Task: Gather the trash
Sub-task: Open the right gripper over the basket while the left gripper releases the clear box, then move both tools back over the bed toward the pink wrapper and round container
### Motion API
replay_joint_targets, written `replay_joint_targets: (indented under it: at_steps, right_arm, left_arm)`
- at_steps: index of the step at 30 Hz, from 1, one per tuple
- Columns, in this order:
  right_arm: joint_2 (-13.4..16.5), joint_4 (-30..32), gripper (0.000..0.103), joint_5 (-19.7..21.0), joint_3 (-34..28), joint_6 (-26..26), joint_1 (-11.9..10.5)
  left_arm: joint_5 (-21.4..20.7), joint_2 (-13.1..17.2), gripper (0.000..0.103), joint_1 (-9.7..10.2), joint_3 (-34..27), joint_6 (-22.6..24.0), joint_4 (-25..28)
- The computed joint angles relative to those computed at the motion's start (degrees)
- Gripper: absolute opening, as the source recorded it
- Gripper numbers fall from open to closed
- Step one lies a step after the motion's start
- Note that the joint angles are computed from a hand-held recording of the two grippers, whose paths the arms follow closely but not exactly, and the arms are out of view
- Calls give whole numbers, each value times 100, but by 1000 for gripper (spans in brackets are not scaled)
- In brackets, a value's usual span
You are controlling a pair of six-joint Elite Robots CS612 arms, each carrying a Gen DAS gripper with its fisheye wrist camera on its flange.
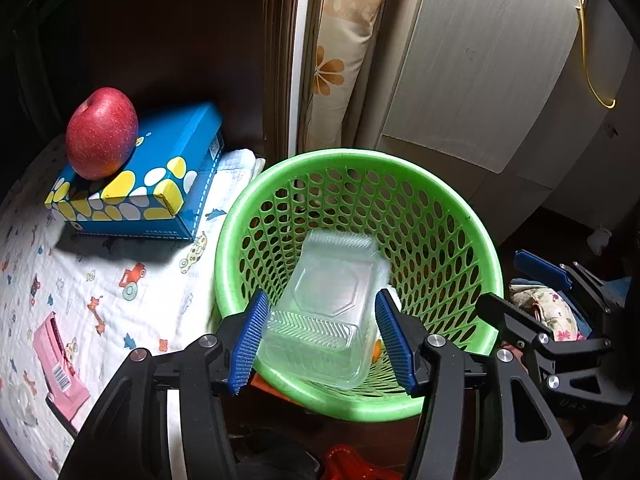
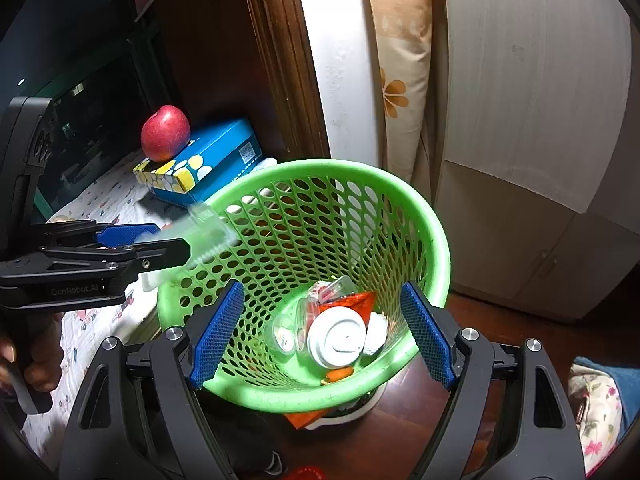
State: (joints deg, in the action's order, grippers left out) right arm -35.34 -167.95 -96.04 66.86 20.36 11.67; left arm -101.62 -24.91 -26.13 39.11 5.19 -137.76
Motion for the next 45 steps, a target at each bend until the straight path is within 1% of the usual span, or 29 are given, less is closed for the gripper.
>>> replay_joint_targets:
  at_steps: [1,7,12,15,17,23,25,35,36,38,42,45]
  right_arm:
    - [-3,-3,80,-8,5,3,1]
    - [-22,-32,80,31,44,-11,25]
    - [-5,-53,80,134,0,-81,67]
    - [40,-36,80,208,-103,-145,101]
    - [81,-8,80,280,-191,-188,119]
    - [233,163,80,465,-532,-350,211]
    - [294,238,80,534,-671,-413,247]
    - [667,662,81,840,-1476,-781,440]
    - [704,708,81,868,-1555,-813,458]
    - [764,788,81,912,-1687,-870,496]
    - [912,975,81,1013,-2000,-975,559]
    - [1021,1111,81,1086,-2233,-1047,600]
  left_arm:
    - [15,-9,63,-4,25,-23,-42]
    - [-24,-94,63,33,212,-87,-205]
    - [98,-253,63,113,505,-255,-370]
    - [216,-361,63,168,713,-340,-532]
    - [265,-418,67,214,829,-443,-618]
    - [385,-595,67,387,1172,-751,-893]
    - [523,-649,70,435,1278,-834,-975]
    - [1208,-847,73,760,1736,-1353,-1222]
    - [1297,-858,73,799,1768,-1423,-1217]
    - [1469,-876,77,868,1820,-1566,-1206]
    - [1764,-865,77,1002,1858,-1877,-1165]
    - [2100,-799,77,1090,1783,-2025,-1022]
